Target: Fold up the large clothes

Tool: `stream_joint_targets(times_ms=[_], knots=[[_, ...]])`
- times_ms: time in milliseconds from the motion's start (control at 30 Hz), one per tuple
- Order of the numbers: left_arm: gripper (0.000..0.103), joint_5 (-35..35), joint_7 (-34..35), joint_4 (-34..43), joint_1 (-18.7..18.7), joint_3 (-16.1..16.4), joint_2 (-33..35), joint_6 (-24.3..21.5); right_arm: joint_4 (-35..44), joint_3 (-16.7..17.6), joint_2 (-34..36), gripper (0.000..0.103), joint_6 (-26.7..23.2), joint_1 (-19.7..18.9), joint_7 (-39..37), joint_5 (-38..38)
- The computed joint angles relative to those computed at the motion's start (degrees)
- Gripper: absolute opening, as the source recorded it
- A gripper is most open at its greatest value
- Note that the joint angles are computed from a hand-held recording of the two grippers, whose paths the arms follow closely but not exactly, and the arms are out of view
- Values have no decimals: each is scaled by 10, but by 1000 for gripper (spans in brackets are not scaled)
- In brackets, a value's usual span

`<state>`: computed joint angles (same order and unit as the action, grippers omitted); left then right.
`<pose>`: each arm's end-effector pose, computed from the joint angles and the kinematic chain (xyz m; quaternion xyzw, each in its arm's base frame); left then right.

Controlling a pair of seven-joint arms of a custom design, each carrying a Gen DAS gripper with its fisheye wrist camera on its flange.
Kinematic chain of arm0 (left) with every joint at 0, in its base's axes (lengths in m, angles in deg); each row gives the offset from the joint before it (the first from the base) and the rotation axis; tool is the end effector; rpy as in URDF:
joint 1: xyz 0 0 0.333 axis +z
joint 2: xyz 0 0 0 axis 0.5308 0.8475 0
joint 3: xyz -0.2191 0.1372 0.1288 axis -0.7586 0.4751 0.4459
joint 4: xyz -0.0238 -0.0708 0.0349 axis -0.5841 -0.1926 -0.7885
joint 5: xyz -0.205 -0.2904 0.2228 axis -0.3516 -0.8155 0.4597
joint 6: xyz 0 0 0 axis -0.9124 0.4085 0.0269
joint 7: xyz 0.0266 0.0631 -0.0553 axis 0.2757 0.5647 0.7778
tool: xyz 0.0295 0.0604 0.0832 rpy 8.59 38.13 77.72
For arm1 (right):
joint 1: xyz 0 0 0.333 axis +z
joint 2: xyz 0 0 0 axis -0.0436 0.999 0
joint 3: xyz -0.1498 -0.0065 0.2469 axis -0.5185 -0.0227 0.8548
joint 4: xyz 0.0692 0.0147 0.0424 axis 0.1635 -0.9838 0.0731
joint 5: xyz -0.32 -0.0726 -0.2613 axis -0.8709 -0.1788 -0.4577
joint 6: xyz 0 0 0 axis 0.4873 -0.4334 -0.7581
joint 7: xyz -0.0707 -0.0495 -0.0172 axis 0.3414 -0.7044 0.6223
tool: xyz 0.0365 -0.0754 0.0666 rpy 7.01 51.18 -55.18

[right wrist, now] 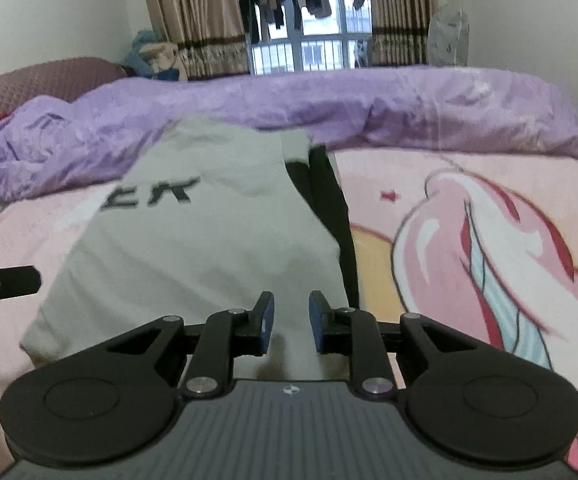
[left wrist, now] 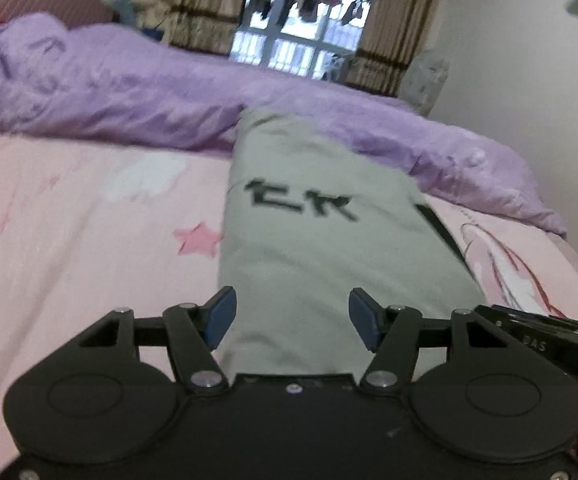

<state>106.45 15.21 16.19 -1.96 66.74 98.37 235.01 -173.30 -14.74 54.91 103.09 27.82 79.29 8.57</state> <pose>0.6656 -0.4223 0.5003 -0.6314 0.5887 -0.4251 0.2721 0.6468 0.3520 0.4842 -0.6169 0.5918 -0.3072 0.4181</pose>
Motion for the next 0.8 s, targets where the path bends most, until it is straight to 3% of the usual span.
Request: stream_joint_targets(times_ms=[100, 200, 233, 333, 467, 700, 800], knots=[[62, -32, 52, 70, 11, -19, 48, -23, 34, 1, 21, 27, -4, -2, -12, 11], [62, -94, 123, 162, 21, -43, 112, -78, 68, 6, 45, 27, -20, -7, -42, 40], [63, -125, 146, 194, 18, -37, 135, -93, 79, 12, 55, 27, -26, -12, -60, 59], [64, -112, 162, 226, 4, -21, 157, -123, 89, 24, 72, 27, -31, -24, -98, 111], [66, -124, 180, 263, 2, -15, 183, -138, 79, -5, 76, 26, -4, -6, -86, 113], [66, -128, 169, 255, -3, -6, 171, -147, 62, -7, 60, 27, -6, -2, -95, 127], [65, -104, 118, 171, -15, 7, 113, -112, 26, -24, 30, 28, 6, 13, -64, 101]])
